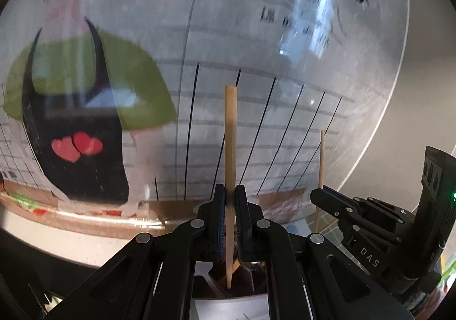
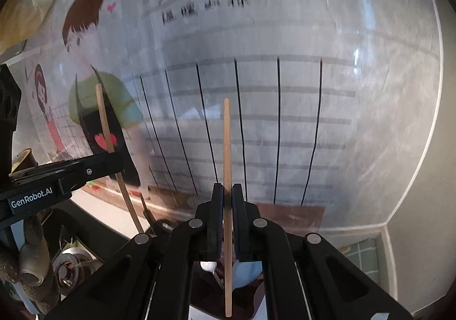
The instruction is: Organize utensils
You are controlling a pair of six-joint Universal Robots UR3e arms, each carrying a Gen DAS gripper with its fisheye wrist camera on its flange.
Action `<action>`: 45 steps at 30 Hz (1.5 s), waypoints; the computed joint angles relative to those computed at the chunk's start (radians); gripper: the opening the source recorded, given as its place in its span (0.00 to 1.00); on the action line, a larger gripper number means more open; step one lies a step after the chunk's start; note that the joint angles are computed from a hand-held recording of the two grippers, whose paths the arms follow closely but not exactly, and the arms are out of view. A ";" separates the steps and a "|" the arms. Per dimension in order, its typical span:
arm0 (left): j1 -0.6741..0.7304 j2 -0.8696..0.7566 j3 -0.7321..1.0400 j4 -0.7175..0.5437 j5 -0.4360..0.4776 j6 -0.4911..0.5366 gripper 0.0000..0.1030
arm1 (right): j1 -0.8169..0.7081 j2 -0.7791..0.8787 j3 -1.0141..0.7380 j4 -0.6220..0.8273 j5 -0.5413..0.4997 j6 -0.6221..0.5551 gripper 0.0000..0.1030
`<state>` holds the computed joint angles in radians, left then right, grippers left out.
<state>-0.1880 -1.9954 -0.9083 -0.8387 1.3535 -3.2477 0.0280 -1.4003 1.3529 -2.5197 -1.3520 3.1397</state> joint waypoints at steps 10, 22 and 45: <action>-0.014 -0.025 -0.105 -0.010 0.006 -0.004 0.09 | -0.004 0.015 0.092 0.032 0.022 -0.011 0.05; -0.027 0.243 -0.390 0.010 0.070 -0.081 0.83 | -0.019 -0.206 0.274 0.167 0.017 -0.005 0.65; -0.752 0.825 -1.054 -0.064 1.013 -0.543 1.00 | 0.457 -0.924 0.682 0.364 -0.530 0.308 0.92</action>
